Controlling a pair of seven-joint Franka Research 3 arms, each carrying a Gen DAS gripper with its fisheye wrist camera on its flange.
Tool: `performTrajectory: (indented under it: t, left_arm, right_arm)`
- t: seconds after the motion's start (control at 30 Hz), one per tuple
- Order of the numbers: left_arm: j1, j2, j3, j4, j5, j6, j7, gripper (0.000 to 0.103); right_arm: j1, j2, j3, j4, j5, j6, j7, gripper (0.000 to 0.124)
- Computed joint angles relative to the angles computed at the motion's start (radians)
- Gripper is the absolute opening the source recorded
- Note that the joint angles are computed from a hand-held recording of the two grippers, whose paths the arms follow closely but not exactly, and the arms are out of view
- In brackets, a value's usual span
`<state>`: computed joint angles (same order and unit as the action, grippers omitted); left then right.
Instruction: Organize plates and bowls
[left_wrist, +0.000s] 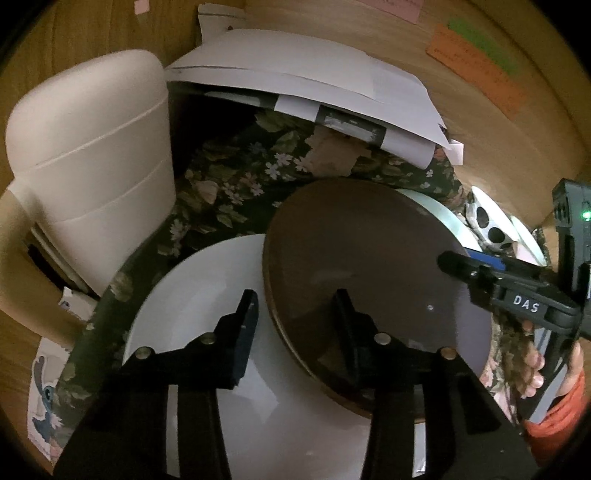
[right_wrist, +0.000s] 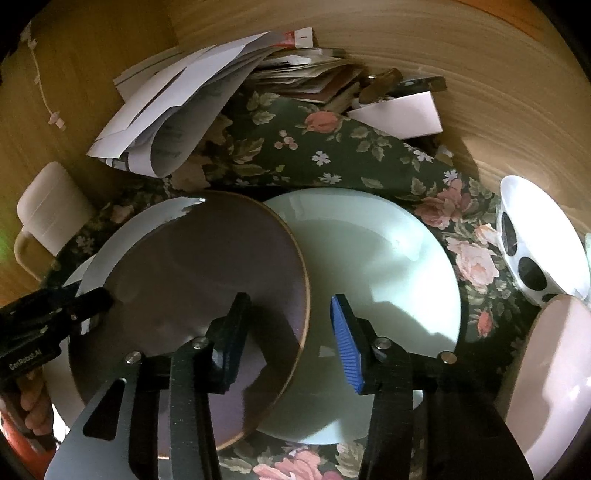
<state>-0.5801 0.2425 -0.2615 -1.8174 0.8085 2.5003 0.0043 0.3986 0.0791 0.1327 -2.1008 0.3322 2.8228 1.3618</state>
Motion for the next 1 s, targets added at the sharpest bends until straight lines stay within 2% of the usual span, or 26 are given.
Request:
performTrajectory:
  t: [0.13,0.23,0.47,0.63,0.77,1.0]
  left_arm:
    - [0.003,0.003,0.001,-0.004,-0.004,0.032,-0.006,0.042]
    - [0.003,0.008,0.002,0.0,-0.005,0.047,-0.001,0.038]
    - [-0.016,0.018,0.006,0.028,0.005,-0.003,0.01,0.038]
    - [-0.022,0.017,0.002,0.037,0.016,-0.032,0.026,0.038]
    - [-0.017,0.007,-0.001,0.025,0.009,-0.013,0.023,0.038]
    - [-0.038,0.0,-0.01,0.04,0.046,-0.049,0.017,0.038]
  right_arm:
    - [-0.002,0.019,0.009,0.019,0.041,-0.006,-0.027,0.041]
    - [-0.01,0.028,0.022,0.033,0.121,-0.02,-0.09,0.035]
    - [0.005,0.03,0.014,0.036,0.098,-0.016,-0.044,0.033]
    - [-0.006,0.01,0.019,0.013,0.163,-0.024,-0.096,0.033]
    - [-0.005,-0.033,0.017,-0.037,0.189,0.001,-0.137,0.033]
    - [0.003,-0.111,0.003,-0.119,0.29,0.027,-0.216,0.033]
